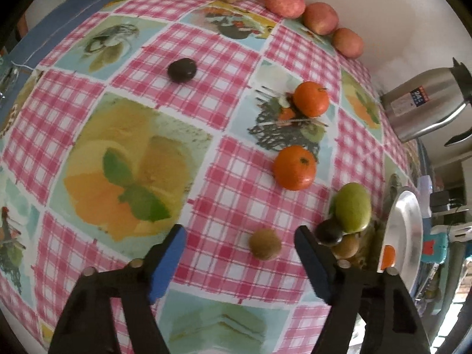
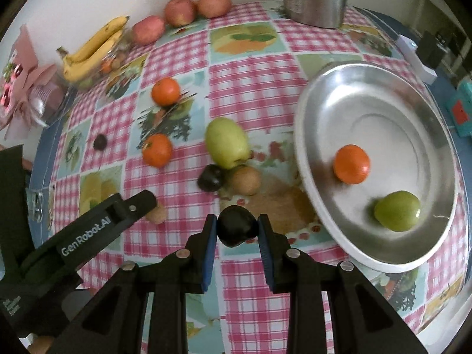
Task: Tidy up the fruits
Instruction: 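Lift the dark plum with the right tool while the left tool moves toward the brown kiwi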
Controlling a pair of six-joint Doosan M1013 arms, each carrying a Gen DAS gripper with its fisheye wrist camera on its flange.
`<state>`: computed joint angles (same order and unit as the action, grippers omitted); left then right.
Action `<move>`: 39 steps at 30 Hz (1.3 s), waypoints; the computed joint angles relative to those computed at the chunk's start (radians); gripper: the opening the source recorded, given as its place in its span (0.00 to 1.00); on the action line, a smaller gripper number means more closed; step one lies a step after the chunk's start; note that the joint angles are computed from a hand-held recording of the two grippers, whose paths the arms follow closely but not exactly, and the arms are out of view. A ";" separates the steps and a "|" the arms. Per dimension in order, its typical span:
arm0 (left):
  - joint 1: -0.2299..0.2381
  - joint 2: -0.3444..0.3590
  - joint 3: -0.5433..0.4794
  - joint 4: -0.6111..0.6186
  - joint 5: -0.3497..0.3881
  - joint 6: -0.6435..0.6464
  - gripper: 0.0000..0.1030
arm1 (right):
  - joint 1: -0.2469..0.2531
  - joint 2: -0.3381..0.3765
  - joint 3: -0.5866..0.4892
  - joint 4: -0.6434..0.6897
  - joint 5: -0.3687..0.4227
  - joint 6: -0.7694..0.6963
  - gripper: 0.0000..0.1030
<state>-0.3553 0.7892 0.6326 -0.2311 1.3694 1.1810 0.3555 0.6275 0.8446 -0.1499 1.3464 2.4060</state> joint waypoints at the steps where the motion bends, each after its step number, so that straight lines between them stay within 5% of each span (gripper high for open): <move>1: -0.001 0.007 -0.011 -0.001 0.005 -0.004 0.68 | -0.002 -0.005 0.007 0.003 -0.005 0.006 0.28; 14: -0.009 0.044 -0.066 -0.036 0.021 0.007 0.26 | -0.002 -0.032 0.027 -0.023 -0.039 0.060 0.28; 27: 0.009 -0.022 0.028 -0.049 -0.082 0.006 0.21 | -0.010 -0.041 0.039 -0.003 -0.058 0.056 0.28; 29: 0.009 -0.027 0.032 -0.047 -0.093 0.006 0.13 | -0.012 -0.046 0.045 0.000 -0.072 0.060 0.28; 39: 0.007 -0.021 0.025 0.001 -0.106 -0.031 0.14 | -0.013 -0.055 0.057 0.002 -0.088 0.068 0.28</move>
